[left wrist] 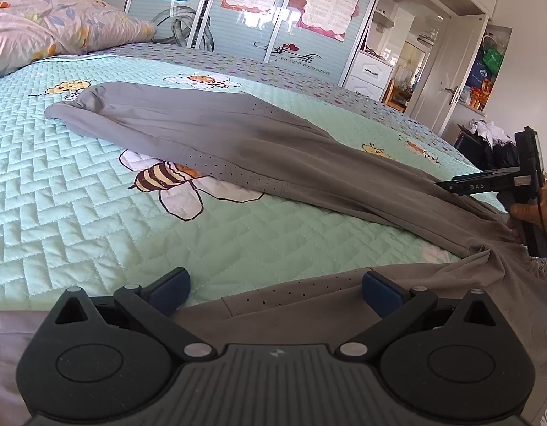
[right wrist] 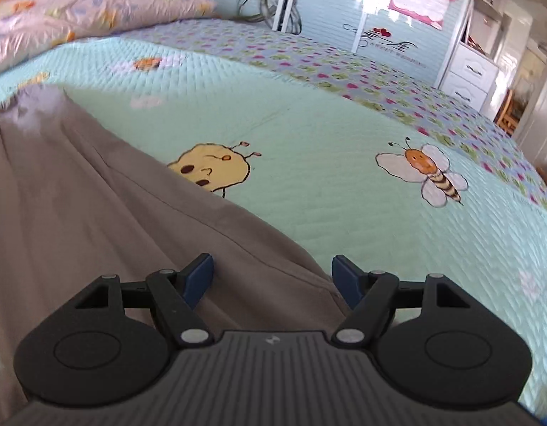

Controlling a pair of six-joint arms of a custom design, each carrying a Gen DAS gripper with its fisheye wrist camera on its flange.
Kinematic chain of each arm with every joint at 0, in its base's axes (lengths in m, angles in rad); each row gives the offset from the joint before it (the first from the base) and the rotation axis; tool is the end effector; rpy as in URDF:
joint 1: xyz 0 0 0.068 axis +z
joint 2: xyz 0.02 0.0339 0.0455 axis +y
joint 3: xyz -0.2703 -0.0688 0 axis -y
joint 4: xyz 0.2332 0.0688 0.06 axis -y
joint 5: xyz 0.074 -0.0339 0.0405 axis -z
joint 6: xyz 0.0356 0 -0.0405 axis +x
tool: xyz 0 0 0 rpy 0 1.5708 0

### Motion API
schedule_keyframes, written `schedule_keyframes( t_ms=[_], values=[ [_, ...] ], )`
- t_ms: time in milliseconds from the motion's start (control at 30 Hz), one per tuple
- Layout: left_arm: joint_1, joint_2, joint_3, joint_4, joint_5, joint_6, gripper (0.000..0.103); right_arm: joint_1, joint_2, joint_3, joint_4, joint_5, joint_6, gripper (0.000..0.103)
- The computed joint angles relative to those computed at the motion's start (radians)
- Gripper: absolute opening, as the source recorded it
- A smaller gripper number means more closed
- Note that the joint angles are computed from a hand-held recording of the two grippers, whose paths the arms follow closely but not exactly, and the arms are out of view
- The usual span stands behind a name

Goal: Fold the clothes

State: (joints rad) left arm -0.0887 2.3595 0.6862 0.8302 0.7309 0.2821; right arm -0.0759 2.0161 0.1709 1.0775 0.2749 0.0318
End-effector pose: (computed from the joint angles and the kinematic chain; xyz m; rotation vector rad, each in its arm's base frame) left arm 0.3111 -0.0515 -0.0092 0.7359 2.1479 -0.7731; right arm 0.2076 -0.0255 0.0415 0.2613 2.3129 -0.3431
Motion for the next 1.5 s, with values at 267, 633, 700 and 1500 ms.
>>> schedule_keyframes(
  t_ms=[267, 633, 700, 1500],
  values=[
    [0.005, 0.013, 0.014, 0.002, 0.018, -0.02, 0.102, 0.048, 0.069, 0.073, -0.016, 0.043, -0.057, 0.074],
    [0.009, 0.013, 0.016, 0.0, 0.025, -0.024, 0.102, 0.061, 0.072, 0.095, 0.001, 0.025, -0.066, 0.043],
    [0.009, 0.012, 0.016, 0.0, 0.025, -0.024, 0.102, 0.054, 0.066, 0.098, -0.004, 0.004, -0.061, 0.043],
    [0.015, 0.016, 0.028, -0.013, 0.031, -0.02, 0.102, 0.062, 0.139, 0.238, -0.073, 0.164, -0.034, 0.012]
  ],
)
